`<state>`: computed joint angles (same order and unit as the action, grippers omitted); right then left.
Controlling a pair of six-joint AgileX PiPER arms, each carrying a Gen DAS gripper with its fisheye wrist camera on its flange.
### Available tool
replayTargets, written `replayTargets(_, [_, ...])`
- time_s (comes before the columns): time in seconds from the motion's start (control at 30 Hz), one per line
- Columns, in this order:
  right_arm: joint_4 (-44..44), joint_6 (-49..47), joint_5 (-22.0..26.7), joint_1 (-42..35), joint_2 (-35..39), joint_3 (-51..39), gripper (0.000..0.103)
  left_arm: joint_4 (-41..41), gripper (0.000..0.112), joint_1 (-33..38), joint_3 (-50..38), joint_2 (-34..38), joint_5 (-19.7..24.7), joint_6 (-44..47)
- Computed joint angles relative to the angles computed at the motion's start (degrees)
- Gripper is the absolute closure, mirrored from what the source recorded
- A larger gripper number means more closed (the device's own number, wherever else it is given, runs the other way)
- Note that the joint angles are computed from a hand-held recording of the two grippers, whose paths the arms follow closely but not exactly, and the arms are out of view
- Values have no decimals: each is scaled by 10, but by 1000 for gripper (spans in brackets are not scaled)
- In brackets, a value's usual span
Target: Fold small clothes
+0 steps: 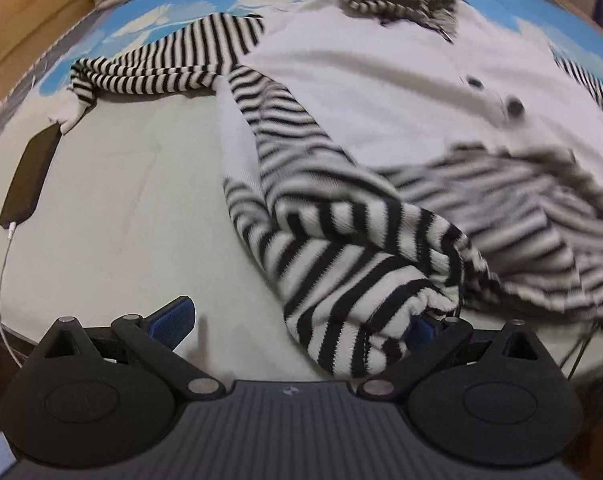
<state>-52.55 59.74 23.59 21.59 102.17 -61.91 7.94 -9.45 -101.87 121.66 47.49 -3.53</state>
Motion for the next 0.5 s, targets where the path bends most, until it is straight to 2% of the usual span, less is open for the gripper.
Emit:
replayTargets(0.03, [3,-12,26,0,30,-35,33,-13,9,4,-28,11,15,0])
replayTargets(0.1, [76,-70,72,-16,80,-115,32,-39,9,12,-98,41,54,-4])
replayTargets(0.23, [234,-134,105,-77,139,-235,31,-68,9,18,-231,107,129,-28])
replayTargets(0.37, [302,-155,121,-103,177,-294,30,-102,9,27,-355,179,203,-61])
replayTargets(0.5, [266,-137,118,-92,174,-284,30,-170,10,39,-309,152,186,-53])
